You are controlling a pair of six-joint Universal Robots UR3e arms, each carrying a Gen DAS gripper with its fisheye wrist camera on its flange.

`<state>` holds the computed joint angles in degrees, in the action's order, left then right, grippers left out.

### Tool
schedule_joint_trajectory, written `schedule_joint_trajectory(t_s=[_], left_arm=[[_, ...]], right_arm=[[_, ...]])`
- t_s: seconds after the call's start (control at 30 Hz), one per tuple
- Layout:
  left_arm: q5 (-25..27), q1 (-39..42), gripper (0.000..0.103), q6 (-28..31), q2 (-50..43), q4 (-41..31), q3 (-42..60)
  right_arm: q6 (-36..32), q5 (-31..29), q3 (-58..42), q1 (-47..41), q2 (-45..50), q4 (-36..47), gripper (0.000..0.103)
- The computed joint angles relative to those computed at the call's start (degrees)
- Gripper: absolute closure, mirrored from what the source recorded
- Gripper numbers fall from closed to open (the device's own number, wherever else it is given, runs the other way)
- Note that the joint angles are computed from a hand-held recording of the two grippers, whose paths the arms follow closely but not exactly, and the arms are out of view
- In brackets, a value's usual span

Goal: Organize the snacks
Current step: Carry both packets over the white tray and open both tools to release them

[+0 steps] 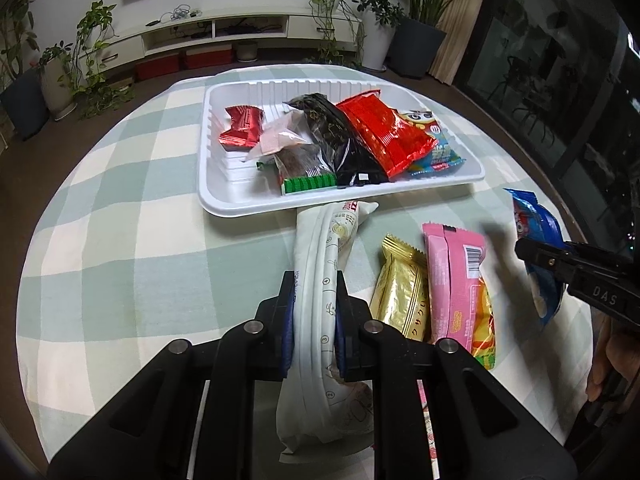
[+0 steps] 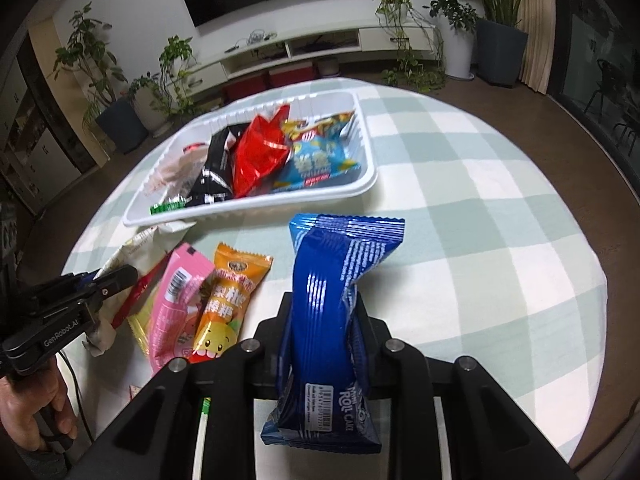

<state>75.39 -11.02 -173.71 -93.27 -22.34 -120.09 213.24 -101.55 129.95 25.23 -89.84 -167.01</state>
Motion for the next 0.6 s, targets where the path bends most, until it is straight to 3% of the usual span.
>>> schedule_joint_trajectory(t_s=[0.2,0.47,0.57,0.6], left_arm=[[1.91,-1.57,0.089,0.49,-1.45,-1.31,1.31],[9.2,-5.61,0.074,0.99,-7.66,-3.15,6.94],[11.28,-7.25,0.081,1.5,-9.22,-3.79,8.63],[10.7,-7.35,0.09,1.64,-9.26,-4.14,8.83]], right_arm=[[-0.61,0.86,-0.73,-0.31,0.55,0.3,0.076],[-1.11,2.35,-1.08,-0.22,1.74,-0.19,0.076],[-1.33,3.13,-0.44,-0.32,1.25,-0.99,0.076],[-1.34,3.37,-0.17,-0.32,1.05,-1.29,0.076]])
